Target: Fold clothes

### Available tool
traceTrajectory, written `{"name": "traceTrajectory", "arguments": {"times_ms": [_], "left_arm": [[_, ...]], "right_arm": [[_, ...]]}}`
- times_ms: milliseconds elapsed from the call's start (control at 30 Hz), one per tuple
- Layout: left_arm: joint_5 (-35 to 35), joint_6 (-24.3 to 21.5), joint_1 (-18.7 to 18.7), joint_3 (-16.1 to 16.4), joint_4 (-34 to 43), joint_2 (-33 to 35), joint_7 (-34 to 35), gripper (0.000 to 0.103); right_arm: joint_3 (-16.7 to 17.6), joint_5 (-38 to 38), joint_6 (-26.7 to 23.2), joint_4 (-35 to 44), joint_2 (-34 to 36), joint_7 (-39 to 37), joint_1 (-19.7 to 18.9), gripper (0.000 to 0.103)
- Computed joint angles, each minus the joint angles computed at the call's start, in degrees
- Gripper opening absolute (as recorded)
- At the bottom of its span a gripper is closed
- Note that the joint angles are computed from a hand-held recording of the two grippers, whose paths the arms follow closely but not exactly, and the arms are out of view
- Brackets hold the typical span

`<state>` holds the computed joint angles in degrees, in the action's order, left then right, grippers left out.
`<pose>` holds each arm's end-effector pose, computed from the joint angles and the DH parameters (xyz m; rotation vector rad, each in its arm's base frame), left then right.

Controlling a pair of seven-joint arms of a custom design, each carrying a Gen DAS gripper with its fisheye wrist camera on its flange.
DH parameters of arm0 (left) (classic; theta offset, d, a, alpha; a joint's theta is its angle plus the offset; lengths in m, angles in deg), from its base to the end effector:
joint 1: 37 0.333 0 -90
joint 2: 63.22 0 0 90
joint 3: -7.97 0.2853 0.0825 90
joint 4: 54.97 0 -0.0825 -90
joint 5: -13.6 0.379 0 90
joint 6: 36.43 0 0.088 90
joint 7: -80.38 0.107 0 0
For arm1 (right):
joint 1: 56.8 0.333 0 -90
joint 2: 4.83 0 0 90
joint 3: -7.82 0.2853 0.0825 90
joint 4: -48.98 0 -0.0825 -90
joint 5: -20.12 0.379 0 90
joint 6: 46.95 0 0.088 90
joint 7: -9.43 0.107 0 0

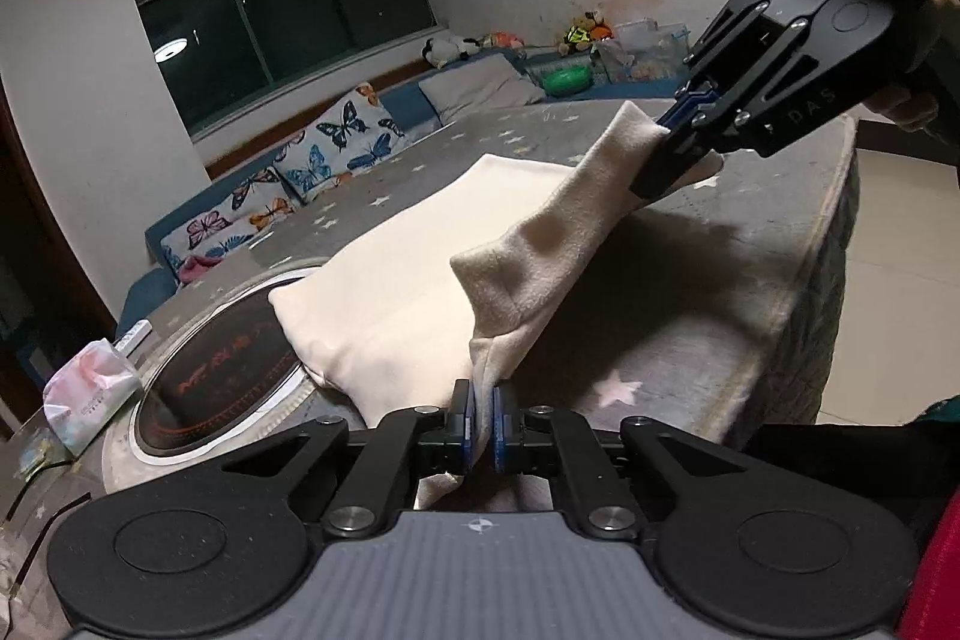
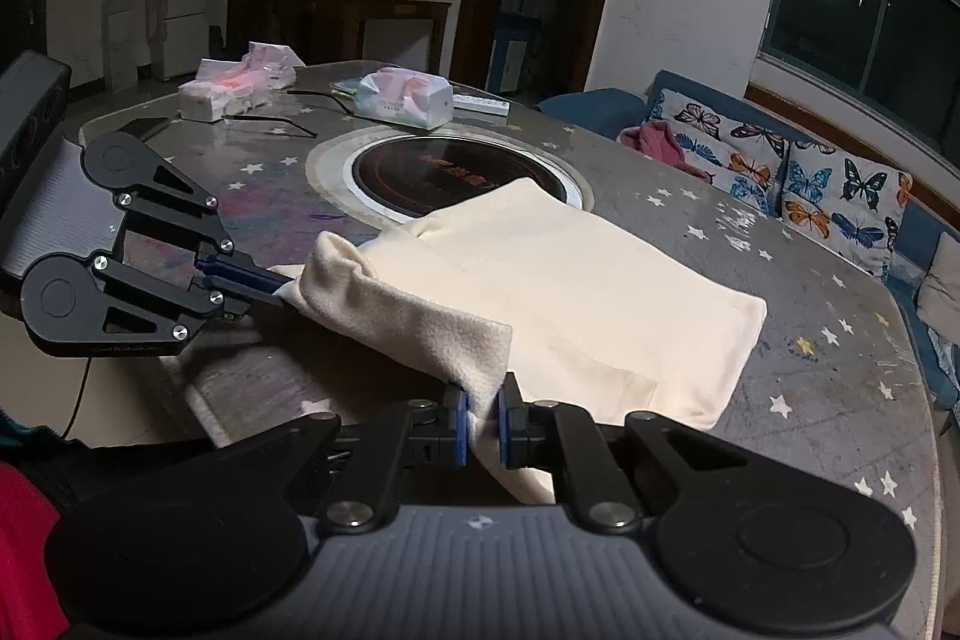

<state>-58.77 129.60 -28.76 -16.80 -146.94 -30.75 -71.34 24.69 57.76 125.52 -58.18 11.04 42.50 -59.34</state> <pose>0.6908 -0.0975 0.3436 -0.6042 2.2240 -1.0422 0.6432 0.1025 0.4354 -2.0499 1.1067 -0.7143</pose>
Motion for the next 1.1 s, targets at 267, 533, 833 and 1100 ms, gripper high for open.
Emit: {"name": "traceTrajectory", "arguments": {"times_ms": [267, 533, 833, 1100], "left_arm": [[7.7, -9.6, -0.3, 4.5, -0.6, -1.9, -12.7, 0.018], [14.9, -13.0, -1.0, 5.0, 11.9, 5.5, -33.9, 0.017], [21.7, -16.9, -0.5, 5.0, 18.2, 10.4, -44.0, 0.018], [24.5, -13.9, 0.7, 2.6, 15.9, 10.6, -42.7, 0.018]], "right_arm": [[-2.4, 0.9, -0.8, -4.2, -3.2, 1.5, 2.1, 0.008], [-4.3, -1.4, -1.1, -5.2, -3.4, 4.2, 4.0, 0.008], [-4.6, -3.1, -1.9, -4.7, -2.7, 6.3, 3.8, 0.008], [-4.6, -4.6, -2.2, -4.3, -2.4, 7.8, 3.7, 0.008]]}}
